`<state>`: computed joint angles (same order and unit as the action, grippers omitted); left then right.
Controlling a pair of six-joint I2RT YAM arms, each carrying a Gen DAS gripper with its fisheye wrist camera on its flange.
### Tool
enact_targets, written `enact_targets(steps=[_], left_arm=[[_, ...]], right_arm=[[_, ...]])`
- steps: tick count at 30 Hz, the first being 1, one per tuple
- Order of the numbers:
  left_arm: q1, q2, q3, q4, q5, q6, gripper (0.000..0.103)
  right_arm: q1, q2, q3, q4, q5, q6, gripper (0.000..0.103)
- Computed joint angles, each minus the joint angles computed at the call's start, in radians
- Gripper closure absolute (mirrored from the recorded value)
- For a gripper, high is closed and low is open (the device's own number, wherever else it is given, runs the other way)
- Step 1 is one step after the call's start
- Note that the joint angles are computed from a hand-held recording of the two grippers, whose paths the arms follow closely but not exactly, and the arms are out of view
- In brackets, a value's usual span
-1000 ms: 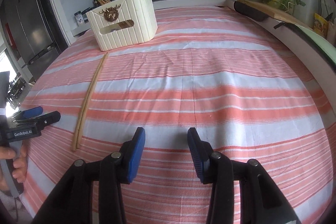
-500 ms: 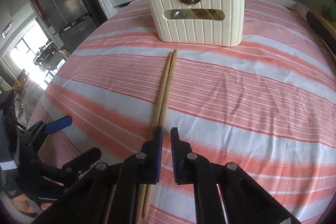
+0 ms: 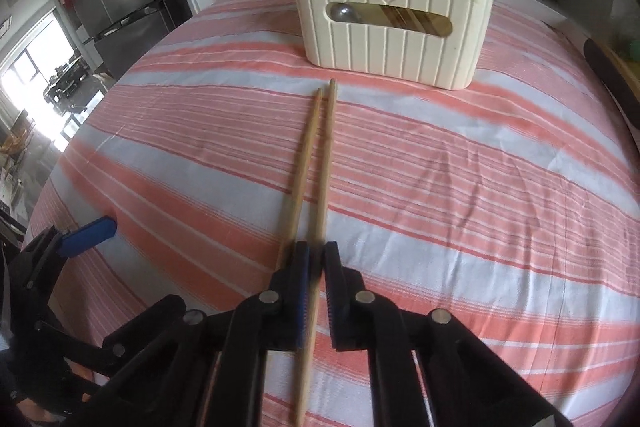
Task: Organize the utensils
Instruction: 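Grasp a chopstick with the left tool while the right tool grasps another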
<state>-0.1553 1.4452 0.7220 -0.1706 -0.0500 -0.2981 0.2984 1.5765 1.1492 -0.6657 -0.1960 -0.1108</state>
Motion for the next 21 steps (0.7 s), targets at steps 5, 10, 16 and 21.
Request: enact_targets(steps=[5, 10, 16, 21], left_arm=[[0.046, -0.042, -0.031, 0.026, 0.077, -0.02, 0.002], [-0.011, -0.022, 0.051, -0.032, 0.156, -0.059, 0.002], [-0.18, 0.188, 0.3, -0.109, 0.017, -0.076, 0.003], [-0.256, 0.311, 0.393, -0.164, -0.13, -0.037, 0.033]], right_arm=[[-0.083, -0.154, -0.142, 0.021, 0.043, 0.038, 0.097], [-0.195, -0.322, -0.278, 0.026, 0.061, -0.018, 0.097], [-0.222, -0.409, -0.361, 0.079, 0.066, -0.051, 0.097], [-0.254, -0.445, -0.39, 0.085, 0.03, -0.06, 0.097]])
